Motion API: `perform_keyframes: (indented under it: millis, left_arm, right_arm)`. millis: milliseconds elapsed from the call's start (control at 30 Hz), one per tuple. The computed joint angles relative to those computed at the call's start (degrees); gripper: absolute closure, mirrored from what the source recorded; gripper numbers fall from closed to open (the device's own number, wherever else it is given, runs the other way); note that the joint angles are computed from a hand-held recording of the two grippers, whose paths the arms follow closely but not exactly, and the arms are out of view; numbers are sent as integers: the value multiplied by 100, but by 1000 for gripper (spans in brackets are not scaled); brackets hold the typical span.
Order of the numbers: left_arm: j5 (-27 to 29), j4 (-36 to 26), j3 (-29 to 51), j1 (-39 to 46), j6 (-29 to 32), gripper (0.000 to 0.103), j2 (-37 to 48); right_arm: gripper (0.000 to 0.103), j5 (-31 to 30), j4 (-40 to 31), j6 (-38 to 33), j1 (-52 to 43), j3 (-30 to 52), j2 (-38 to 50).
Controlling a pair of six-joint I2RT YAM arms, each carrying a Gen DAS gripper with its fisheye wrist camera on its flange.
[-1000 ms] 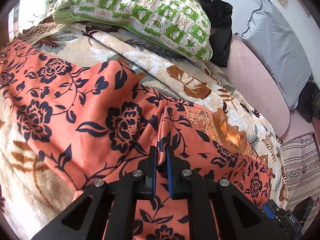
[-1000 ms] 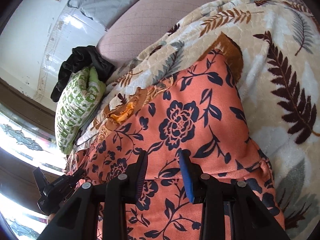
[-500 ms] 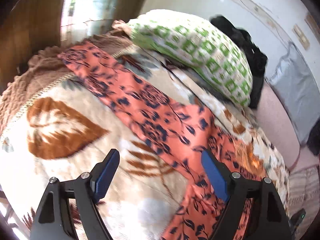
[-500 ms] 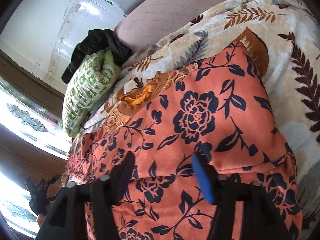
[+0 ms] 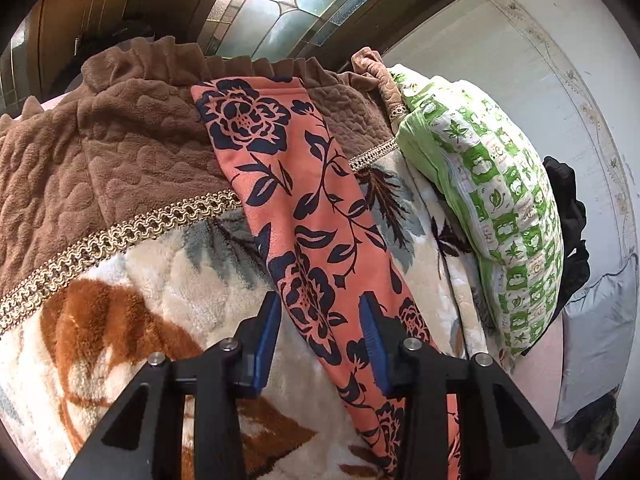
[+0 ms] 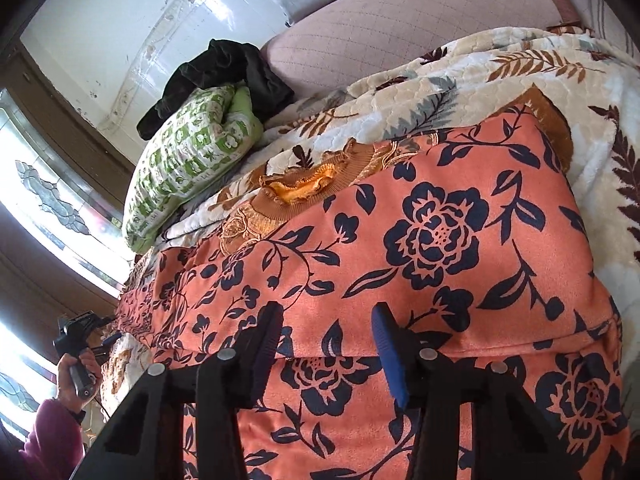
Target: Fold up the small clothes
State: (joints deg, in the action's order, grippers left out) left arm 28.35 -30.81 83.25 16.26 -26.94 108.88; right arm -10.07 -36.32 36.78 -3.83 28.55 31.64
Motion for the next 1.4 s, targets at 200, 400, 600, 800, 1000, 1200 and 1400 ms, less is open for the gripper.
perform_keyframes:
  millis: [200, 400, 600, 800, 1000, 1200, 1400]
  left_arm:
    - [8, 573, -42, -41, -671, 57, 328]
    - [-791, 586, 42, -321, -220, 97, 286]
    - [-1275, 480, -126, -938, 592, 98, -662]
    - [-1720, -390, 279, -2573, 1539, 98, -1496]
    - [-2643, -981, 611, -5048, 1719, 97, -1507]
    - [-2812, -1326, 888, -7240, 1314, 86, -621]
    - [-3755, -1503, 401, -8066, 1427, 34, -585]
  right_arm:
    - [54, -45, 28, -74, -66, -62, 40]
    - [70, 399, -49, -86, 37, -16, -79]
    - [73, -134, -351, -374, -1043, 165, -356]
    - [73, -1419, -755, -857, -2784, 374, -388]
    - [73, -2560, -1266, -1538, -4334, 574, -114]
    - [72, -3378, -1696, -2478, -5768, 826, 336]
    - [70, -3399, -2082, -2922, -6213, 989, 850]
